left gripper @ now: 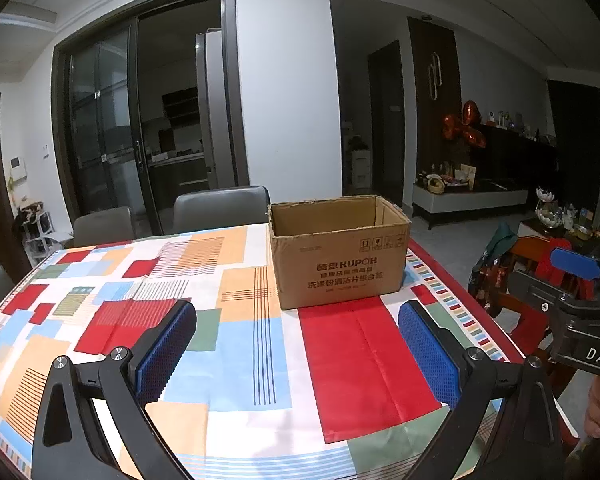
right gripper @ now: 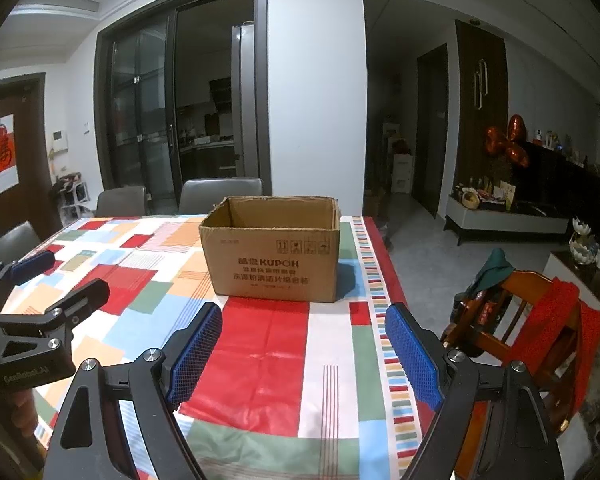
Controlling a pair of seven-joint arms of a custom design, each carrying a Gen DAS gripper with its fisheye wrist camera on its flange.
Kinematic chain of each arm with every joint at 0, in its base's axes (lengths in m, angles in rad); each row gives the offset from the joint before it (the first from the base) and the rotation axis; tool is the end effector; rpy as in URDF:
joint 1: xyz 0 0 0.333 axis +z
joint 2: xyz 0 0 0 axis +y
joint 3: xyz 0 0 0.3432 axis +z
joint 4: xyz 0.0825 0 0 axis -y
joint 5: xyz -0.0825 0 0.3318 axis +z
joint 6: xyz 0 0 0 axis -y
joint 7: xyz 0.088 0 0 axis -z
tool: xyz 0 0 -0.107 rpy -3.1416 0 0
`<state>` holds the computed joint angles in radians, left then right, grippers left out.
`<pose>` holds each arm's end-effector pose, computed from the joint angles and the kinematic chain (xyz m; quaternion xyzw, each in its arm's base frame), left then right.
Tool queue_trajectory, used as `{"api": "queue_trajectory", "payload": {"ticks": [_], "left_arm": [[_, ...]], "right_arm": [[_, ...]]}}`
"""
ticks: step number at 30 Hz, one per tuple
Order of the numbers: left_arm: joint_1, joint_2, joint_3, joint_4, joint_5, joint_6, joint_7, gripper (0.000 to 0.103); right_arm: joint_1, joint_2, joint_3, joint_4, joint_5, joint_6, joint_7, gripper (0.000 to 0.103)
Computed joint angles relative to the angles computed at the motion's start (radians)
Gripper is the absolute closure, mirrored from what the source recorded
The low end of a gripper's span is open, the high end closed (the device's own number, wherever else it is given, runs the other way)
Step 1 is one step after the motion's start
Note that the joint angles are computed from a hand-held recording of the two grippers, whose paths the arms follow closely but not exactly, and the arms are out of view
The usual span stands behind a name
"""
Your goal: Organize snacks
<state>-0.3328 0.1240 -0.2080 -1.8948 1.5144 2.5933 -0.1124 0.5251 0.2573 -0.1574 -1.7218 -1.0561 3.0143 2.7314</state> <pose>0.4928 -0.3113 0.5375 -0.5903 0.5960 -0.3619 0.4067 0.5559 0.2967 0.5738 -0.6634 0.5308 -0.3262 0.4144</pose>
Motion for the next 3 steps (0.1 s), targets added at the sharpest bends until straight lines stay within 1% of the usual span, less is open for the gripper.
{"api": "queue_trajectory", "payload": {"ticks": [3], "left_arm": [[0.000, 0.003, 0.000, 0.004, -0.007, -0.001, 0.005, 0.000]], "right_arm": [[0.000, 0.000, 0.002, -0.002, 0.006, -0.001, -0.007, 0.019]]}}
